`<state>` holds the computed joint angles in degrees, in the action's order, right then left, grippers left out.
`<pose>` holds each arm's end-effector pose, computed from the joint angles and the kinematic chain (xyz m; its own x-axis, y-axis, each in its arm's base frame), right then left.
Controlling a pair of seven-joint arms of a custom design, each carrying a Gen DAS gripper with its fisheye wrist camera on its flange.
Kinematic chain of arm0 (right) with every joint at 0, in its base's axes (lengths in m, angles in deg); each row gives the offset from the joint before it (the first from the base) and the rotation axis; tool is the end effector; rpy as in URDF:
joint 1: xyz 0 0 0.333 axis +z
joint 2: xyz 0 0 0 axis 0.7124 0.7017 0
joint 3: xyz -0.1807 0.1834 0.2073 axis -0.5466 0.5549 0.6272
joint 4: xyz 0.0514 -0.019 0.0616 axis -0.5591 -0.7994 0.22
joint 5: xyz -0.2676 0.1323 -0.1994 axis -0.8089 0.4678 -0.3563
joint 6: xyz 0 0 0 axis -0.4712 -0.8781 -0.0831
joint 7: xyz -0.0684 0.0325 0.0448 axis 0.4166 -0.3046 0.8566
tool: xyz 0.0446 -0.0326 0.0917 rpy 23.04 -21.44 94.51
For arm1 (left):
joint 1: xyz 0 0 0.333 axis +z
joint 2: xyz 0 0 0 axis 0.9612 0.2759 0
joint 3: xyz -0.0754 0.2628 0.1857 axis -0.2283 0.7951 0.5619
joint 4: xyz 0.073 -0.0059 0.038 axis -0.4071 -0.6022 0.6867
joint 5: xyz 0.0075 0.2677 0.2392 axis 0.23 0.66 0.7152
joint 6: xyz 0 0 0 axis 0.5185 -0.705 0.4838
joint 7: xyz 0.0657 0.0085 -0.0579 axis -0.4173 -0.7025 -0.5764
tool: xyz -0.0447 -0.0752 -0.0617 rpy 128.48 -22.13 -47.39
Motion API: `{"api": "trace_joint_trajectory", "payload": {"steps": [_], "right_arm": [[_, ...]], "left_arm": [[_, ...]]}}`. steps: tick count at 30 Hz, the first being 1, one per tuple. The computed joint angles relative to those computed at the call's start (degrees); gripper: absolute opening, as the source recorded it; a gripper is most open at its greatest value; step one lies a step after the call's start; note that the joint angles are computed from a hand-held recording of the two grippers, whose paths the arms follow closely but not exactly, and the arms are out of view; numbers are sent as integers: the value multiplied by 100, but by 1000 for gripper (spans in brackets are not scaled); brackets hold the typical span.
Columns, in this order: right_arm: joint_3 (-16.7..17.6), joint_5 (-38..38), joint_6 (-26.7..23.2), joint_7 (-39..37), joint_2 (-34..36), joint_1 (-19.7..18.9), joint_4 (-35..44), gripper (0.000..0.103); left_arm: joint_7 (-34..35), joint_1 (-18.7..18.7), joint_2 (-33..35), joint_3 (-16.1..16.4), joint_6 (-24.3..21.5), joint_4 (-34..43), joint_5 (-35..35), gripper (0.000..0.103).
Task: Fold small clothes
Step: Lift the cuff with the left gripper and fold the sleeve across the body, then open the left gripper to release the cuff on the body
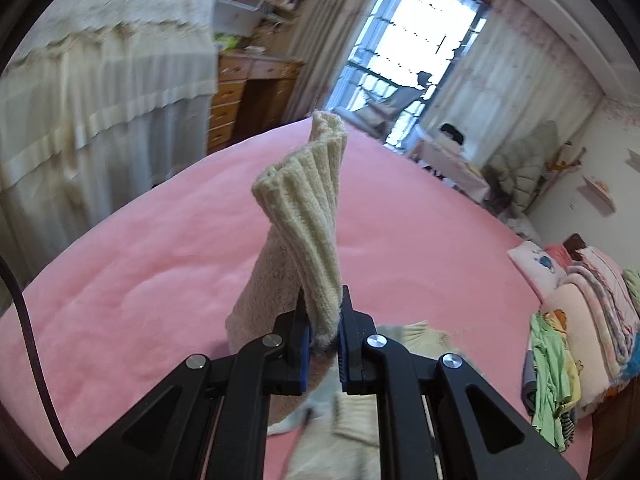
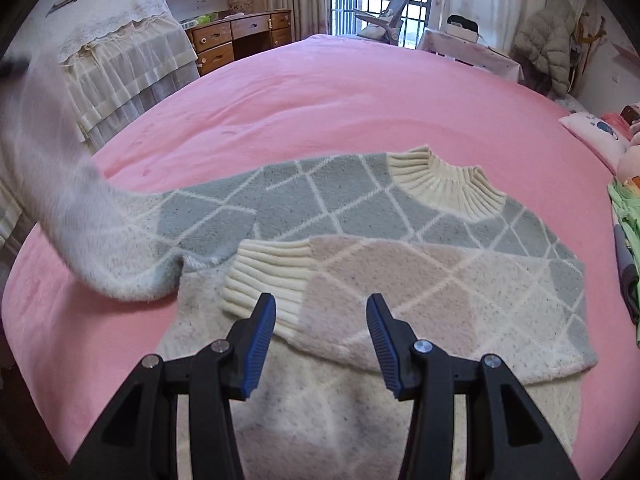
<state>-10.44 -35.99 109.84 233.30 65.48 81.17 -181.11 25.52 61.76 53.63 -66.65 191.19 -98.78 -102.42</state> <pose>0.4221 0.3926 0.3628 -0.0674 -0.9977 0.0033 -0.8180 0.0533 -0.5728 0.5076 -0.1496 0.5128 -0.0893 -0.9154 0.3926 -0.6858 -0.2293 -0.6907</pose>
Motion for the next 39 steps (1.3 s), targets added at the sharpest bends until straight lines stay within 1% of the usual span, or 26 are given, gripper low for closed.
{"api": "trace_joint_trajectory", "payload": {"steps": [1, 3, 4, 6, 8, 10, 12, 13, 16, 18, 20, 21, 23, 25, 26, 27, 28, 30, 31, 32, 33, 34, 35, 36, 38, 39], "right_arm": [[-30, -105, 76, 100, -85, -3, -109, 47], [-73, -327, 298, 364, -273, -60, -357, 47], [-84, -427, 382, 497, -384, -104, -492, 47], [-86, -613, 509, 788, -671, -232, -842, 47], [-69, -786, 592, 1094, -1035, -412, -1271, 47], [2, -778, 522, 1214, -1375, -599, -1664, 47], [99, -526, 313, 1069, -1668, -774, -1992, 47], [125, -370, 198, 986, -1868, -866, -2227, 47], [173, -175, 215, 1019, -2407, -1173, -2885, 47], [197, -24, 252, 999, -2753, -1360, -3275, 47], [215, 87, 307, 976, -3118, -1546, -3672, 47], [228, 149, 328, 959, -3301, -1629, -3863, 47], [293, 255, 343, 909, -3545, -1780, -4114, 47], [335, 351, 434, 857, -3741, -1916, -4337, 48], [357, 393, 498, 825, -3796, -1976, -4421, 48], [387, 448, 544, 784, -3817, -2020, -4461, 48], [408, 490, 609, 750, -3835, -2066, -4507, 48], [477, 476, 776, 757, -3838, -2193, -4543, 48], [516, 422, 901, 802, -3848, -2271, -4560, 48], [560, 351, 1028, 860, -3843, -2359, -4561, 48], [587, 301, 1129, 891, -3840, -2433, -4559, 48], [614, 243, 1237, 923, -3822, -2510, -4540, 48], [645, 199, 1320, 956, -3799, -2574, -4512, 48], [661, 159, 1409, 968, -3784, -2628, -4486, 48], [671, 145, 1525, 934, -3741, -2700, -4399, 48], [657, 156, 1574, 893, -3707, -2732, -4355, 48]], "left_arm": [[-385, -27, 62, -117, 23, 149, 458, 9], [-994, -79, 145, -237, 31, 325, 1190, 9], [-1405, -143, 243, -305, 1, 484, 1731, 9], [-2087, -308, 408, -337, -67, 725, 2550, 9], [-2277, -512, 634, -432, -177, 996, 2856, 9], [-2651, -839, 896, -445, -289, 1241, 3351, 9], [-2867, -1133, 1163, -454, -389, 1460, 3672, 9], [-2856, -1244, 1348, -522, -452, 1590, 3718, 9], [-2983, -1689, 1828, -520, -627, 1886, 3961, 9], [-2858, -1819, 2114, -615, -715, 1958, 3968, 9], [-2852, -2079, 2453, -583, -869, 2091, 4067, 9], [-2818, -2135, 2590, -606, -896, 2104, 4054, 9], [-2585, -2048, 2877, -837, -988, 2118, 3848, 9], [-2395, -2010, 3157, -995, -1251, 2276, 3657, 15], [-2241, -1921, 3184, -1085, -1309, 2193, 3542, 18], [-2202, -1972, 3278, -1074, -1410, 2243, 3501, 23], [-2101, -1951, 3307, -1123, -1445, 2206, 3424, 26], [-1893, -1892, 3276, -1203, -1387, 2065, 3272, 29], [-1710, -1782, 3167, -1312, -1229, 1861, 3151, 33], [-1588, -1719, 3051, -1354, -1124, 1696, 3065, 37], [-1465, -1633, 2877, -1379, -1044, 1520, 2987, 47], [-1394, -1624, 2741, -1348, -919, 1362, 2952, 54], [-1314, -1615, 2548, -1291, -731, 1136, 2952, 55], [-1252, -1581, 2414, -1259, -717, 1046, 2939, 57], [-1047, -1371, 2105, -1310, -664, 768, 2785, 57], [-962, -1285, 2011, -1312, -741, 753, 2714, 57]]}}
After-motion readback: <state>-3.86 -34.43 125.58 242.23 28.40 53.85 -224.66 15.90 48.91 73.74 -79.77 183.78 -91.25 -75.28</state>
